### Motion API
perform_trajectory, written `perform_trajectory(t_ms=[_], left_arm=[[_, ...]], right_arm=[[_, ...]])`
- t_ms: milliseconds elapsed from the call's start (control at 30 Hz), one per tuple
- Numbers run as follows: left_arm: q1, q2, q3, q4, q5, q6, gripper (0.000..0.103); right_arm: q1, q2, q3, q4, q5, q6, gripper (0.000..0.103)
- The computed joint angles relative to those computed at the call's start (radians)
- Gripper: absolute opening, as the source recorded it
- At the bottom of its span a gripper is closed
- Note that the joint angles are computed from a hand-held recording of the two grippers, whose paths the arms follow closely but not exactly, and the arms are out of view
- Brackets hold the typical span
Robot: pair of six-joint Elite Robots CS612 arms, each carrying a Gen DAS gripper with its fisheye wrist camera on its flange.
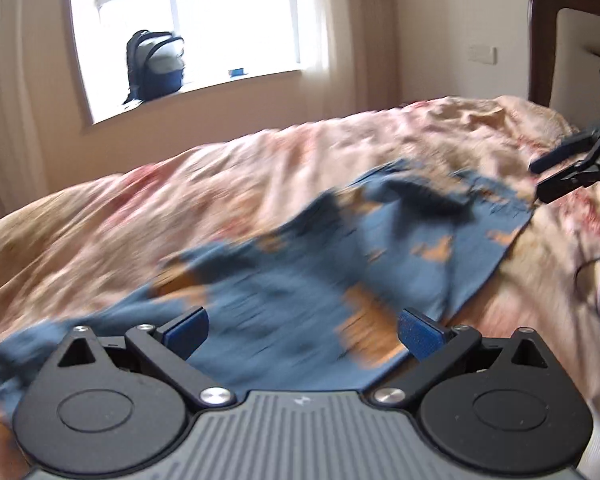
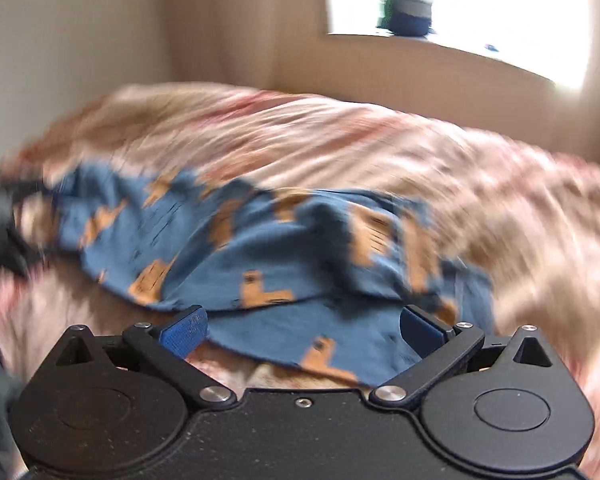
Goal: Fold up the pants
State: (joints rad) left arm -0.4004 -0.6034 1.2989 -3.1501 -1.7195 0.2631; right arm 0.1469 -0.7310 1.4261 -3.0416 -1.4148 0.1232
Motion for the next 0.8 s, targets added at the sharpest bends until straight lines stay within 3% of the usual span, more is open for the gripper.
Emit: perform_trajectory(t_ms=[167, 333, 467, 533, 633, 700, 767, 800], left_arm=[[-0.069, 0.041, -0.063, 0.047, 0.051, 0.072, 0.102], [-0.1, 0.051, -0.092, 0.107, 0.095, 0.14, 0.086], [-0.111, 0.053, -0.102, 0.138, 0.122, 0.152, 0.068], [-0.115, 0.055, -0.112, 0.17, 0.137, 0.163, 0.053], [-0.124, 0.059, -0.124, 0.224, 0.168, 0.216, 0.053], [-0.13, 0.062, -0.136, 0.264, 0.195, 0.244, 0.053], [-0.13, 0.066, -0.152, 0.302, 0.197, 0.227, 0.05], [-0.129, 0.066, -0.159, 0.318, 0.194, 0.219, 0.042]], right_arm=[[-0.059, 0.016, 0.028, -0.062, 0.13, 0.197, 0.102], [-0.09, 0.069, -0.018, -0.111, 0.197, 0.328, 0.094], [-0.094, 0.104, -0.076, -0.076, 0.186, 0.36, 0.089], [-0.094, 0.12, -0.101, -0.063, 0.17, 0.391, 0.087], [-0.096, 0.14, -0.125, -0.065, 0.158, 0.455, 0.079], [-0.097, 0.15, -0.135, -0.072, 0.146, 0.498, 0.073], [-0.097, 0.157, -0.146, -0.063, 0.123, 0.518, 0.055], [-0.095, 0.159, -0.151, -0.054, 0.109, 0.521, 0.044]])
